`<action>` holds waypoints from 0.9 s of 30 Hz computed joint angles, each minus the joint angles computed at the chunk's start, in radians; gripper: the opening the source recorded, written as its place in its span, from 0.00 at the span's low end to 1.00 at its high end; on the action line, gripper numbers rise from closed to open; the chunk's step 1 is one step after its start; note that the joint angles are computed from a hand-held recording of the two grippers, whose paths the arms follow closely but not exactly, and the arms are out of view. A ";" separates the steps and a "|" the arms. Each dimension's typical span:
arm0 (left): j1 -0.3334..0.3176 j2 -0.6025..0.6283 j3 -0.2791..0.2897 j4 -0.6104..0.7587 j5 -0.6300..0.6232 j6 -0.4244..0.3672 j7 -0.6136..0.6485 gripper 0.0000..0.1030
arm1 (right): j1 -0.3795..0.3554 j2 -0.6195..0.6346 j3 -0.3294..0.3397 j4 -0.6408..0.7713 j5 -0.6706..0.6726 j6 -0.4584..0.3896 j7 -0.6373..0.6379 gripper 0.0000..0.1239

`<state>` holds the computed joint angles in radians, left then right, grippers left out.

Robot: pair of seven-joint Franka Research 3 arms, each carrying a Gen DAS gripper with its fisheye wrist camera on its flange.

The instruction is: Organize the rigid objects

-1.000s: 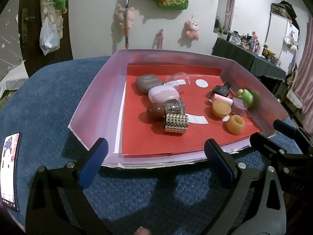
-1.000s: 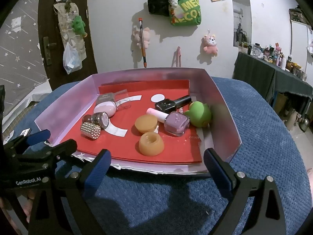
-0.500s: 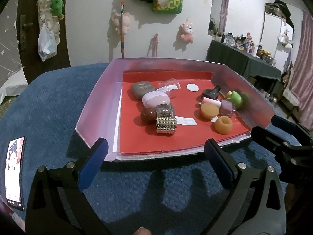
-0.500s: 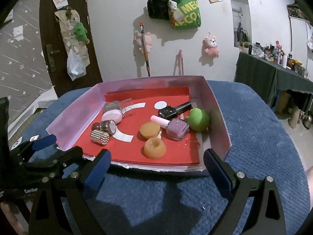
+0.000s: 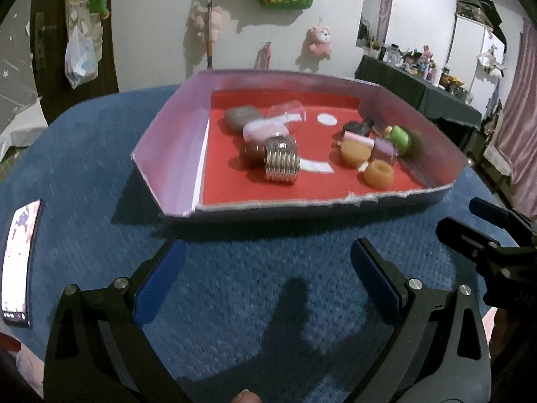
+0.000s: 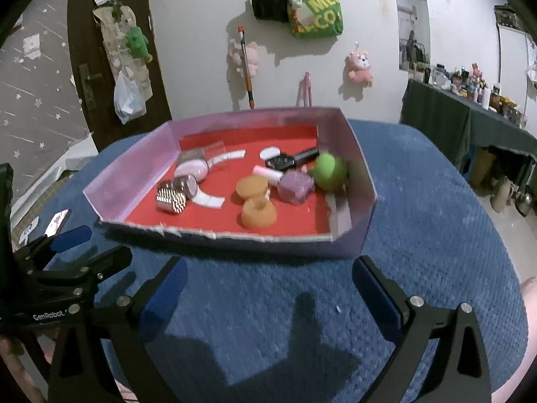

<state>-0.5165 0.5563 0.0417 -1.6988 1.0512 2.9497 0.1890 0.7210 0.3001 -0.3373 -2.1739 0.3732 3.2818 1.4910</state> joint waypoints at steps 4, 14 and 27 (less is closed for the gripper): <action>0.008 0.007 -0.011 -0.006 -0.026 -0.002 0.020 0.97 | 0.001 0.005 -0.004 -0.007 -0.011 -0.021 0.012 0.81; 0.013 0.024 -0.021 -0.006 -0.086 -0.007 0.072 0.97 | -0.058 0.018 0.039 -0.004 -0.087 -0.055 0.079 0.81; -0.022 0.042 0.005 0.014 -0.082 -0.045 0.082 1.00 | -0.006 0.044 -0.037 0.008 -0.185 -0.076 0.178 0.81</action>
